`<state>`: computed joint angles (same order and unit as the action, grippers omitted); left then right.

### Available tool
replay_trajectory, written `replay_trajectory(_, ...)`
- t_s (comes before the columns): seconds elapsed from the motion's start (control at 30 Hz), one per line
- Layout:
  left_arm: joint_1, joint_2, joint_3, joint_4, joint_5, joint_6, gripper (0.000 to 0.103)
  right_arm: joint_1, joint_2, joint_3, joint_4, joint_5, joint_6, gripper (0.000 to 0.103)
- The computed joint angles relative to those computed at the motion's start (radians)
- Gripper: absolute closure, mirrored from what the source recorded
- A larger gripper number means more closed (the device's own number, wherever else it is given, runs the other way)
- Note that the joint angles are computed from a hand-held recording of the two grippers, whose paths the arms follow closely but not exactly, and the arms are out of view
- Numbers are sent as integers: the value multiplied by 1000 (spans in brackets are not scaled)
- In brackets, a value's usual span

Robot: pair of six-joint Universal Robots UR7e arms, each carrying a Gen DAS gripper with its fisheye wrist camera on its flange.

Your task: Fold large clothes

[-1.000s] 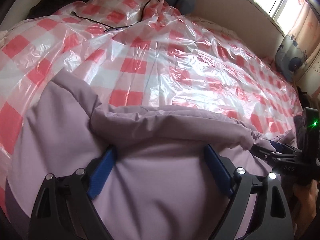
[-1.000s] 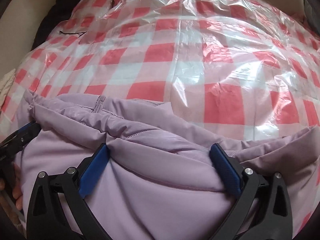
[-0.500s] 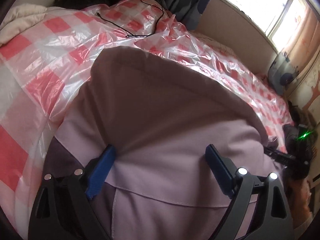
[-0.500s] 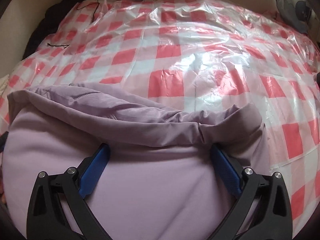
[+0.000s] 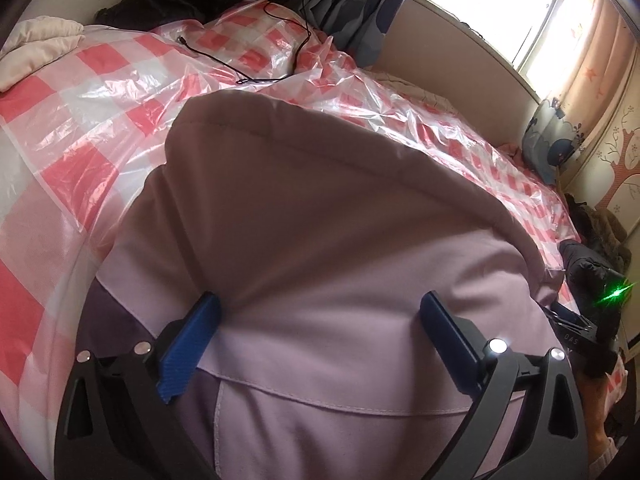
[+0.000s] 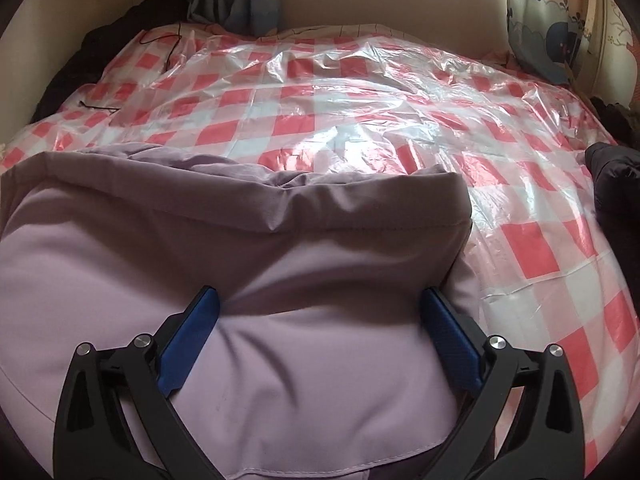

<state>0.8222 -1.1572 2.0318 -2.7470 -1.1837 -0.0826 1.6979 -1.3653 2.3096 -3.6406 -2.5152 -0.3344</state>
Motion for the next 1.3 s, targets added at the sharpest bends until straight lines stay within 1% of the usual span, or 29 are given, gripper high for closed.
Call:
replay_trajectory(0.1,-12,8,-5,17,32,-1,8,-8,-25,-1,69,16,39,7)
replay_trajectory(0.17,-18,13,-23,63,51,-11,8,1,-60,-16,214,0,109,7)
replay_trajectory(0.2,-28,10,-39,115,73,-32,8,19,-75,-23,275,-25,138,7)
replay_trajectory(0.23,-40,-4,-47,154,90,-60,8,50,-89,-18,294,-49,154,7)
replay_trajectory(0.27,-47,-26,-41,161,87,-84,8,89,-107,0,272,-57,151,7)
replay_trajectory(0.3,-50,-64,-22,145,56,-105,8,119,-105,19,210,-65,123,7)
replay_trajectory(0.33,-54,-94,-1,132,43,-107,8,144,-109,34,190,-76,107,7)
replay_trajectory(0.37,-60,-109,18,127,62,-99,8,144,-116,47,212,-90,110,7)
replay_trajectory(0.4,-60,-114,33,164,107,-96,8,103,-126,60,275,-69,148,6)
replay_trajectory(0.43,-54,-119,36,217,111,-96,8,57,-164,69,380,-7,208,6)
replay_trajectory(0.47,-60,-130,44,231,117,-88,8,54,-205,68,458,13,264,7)
replay_trajectory(0.5,-81,-159,51,271,150,-97,8,76,-227,63,493,-8,310,7)
replay_trajectory(0.53,-90,-189,52,300,145,-113,8,109,-258,65,524,-2,363,7)
replay_trajectory(0.57,-89,-226,54,317,112,-131,8,150,-287,78,515,34,377,7)
replay_trajectory(0.6,-80,-277,53,345,63,-160,8,194,-299,86,514,46,366,7)
replay_trajectory(0.63,-70,-325,51,374,25,-189,8,258,-301,95,517,59,350,7)
replay_trajectory(0.67,-60,-358,49,391,-1,-208,8,316,-305,108,546,106,362,7)
replay_trajectory(0.7,-44,-404,46,421,-39,-235,8,350,-306,118,572,157,379,7)
replay_trajectory(0.77,-5,-479,40,498,-103,-301,8,423,-242,129,639,292,418,7)
replay_trajectory(0.83,22,-537,57,533,-162,-349,8,415,-177,140,654,482,461,7)
replay_trajectory(0.87,36,-567,66,558,-189,-377,8,414,-100,137,628,550,494,7)
replay_trajectory(0.93,54,-617,97,571,-238,-402,8,406,18,126,550,597,511,7)
replay_trajectory(0.97,62,-630,109,567,-266,-409,8,391,67,122,506,618,524,7)
replay_trajectory(1.03,88,-662,143,550,-336,-444,8,327,135,118,419,695,579,7)
replay_trajectory(1.07,98,-676,161,536,-363,-456,8,303,163,112,384,704,611,7)
replay_trajectory(1.13,104,-684,190,506,-392,-470,8,295,216,118,265,687,668,6)
replay_trajectory(1.17,106,-685,202,491,-412,-474,8,291,230,125,202,694,687,6)
replay_trajectory(1.27,116,-668,227,442,-464,-487,8,284,238,146,32,725,727,6)
replay_trajectory(1.3,119,-659,233,430,-474,-491,8,282,241,148,-1,731,732,6)
